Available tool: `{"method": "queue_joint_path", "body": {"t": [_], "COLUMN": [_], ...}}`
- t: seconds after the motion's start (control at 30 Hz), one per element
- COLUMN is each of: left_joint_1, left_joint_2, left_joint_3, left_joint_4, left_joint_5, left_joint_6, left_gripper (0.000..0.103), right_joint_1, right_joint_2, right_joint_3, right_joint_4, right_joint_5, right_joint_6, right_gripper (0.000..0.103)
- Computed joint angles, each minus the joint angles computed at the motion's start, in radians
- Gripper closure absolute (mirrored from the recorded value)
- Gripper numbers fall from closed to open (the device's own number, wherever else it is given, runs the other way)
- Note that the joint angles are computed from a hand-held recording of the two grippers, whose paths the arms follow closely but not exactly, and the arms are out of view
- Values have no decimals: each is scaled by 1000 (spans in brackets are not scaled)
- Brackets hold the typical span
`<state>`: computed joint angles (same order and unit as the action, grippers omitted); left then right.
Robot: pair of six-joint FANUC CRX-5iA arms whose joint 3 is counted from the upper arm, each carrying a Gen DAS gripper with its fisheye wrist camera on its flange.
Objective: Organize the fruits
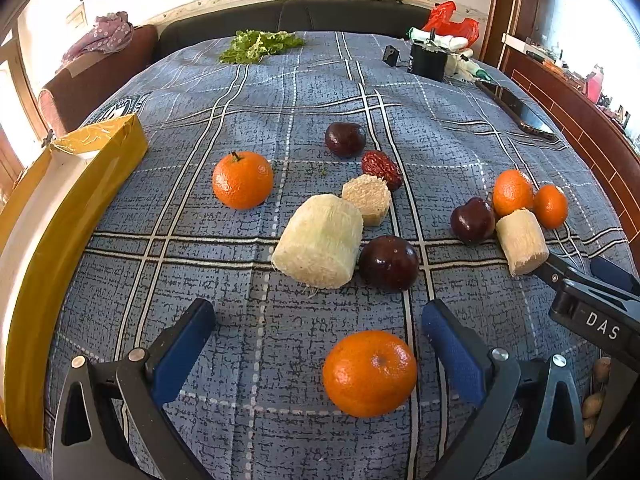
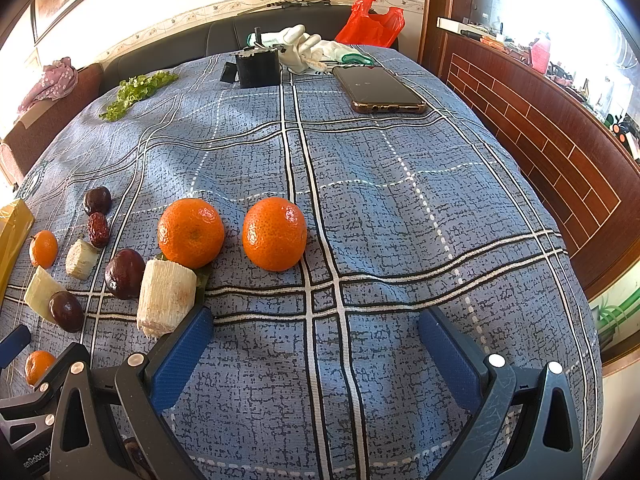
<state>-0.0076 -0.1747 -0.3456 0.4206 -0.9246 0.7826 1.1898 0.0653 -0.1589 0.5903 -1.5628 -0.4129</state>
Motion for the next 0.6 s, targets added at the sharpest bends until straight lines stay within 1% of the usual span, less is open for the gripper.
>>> {"method": "queue_joint_path", "body": {"t": [0.1,0.27,0.3,0.33,0.4,0.43,0.5,0.57,0.6], "left_joint_1": [-5,8,16,28,55,65,99,124,136], "left_joint_2": [12,12,6,0,-18,-27,-59,-79,-82], "left_joint_3": [26,27,18,8,-13,-21,-56,-65,-61], "left_joint_4": [-25,-11,4,29,89,111,192,223,226], "left_joint_5": [-28,-57,-58,-62,-67,-61,-38,-23,-28], "left_joint_6": [14,-29,-44,-61,-103,-117,-168,-173,-171], "left_gripper": [0,0,2,9,15,15,15,15,15], "right_joint_1": [0,2,2,3,3,3,3,3,3], "right_joint_2": [0,-3,-3,-3,-3,-3,-3,-3,-3], "right_joint_3": [0,-2,-2,-2,-2,-2,-2,-2,-2], "right_joint_4": [0,0,0,0,0,0,0,0,0], "right_joint_5": [0,2,2,2,1,1,1,1,1], "right_joint_6": [0,1,1,1,1,1,1,1,1], "right_gripper": [0,0,0,0,0,0,0,0,0]}}
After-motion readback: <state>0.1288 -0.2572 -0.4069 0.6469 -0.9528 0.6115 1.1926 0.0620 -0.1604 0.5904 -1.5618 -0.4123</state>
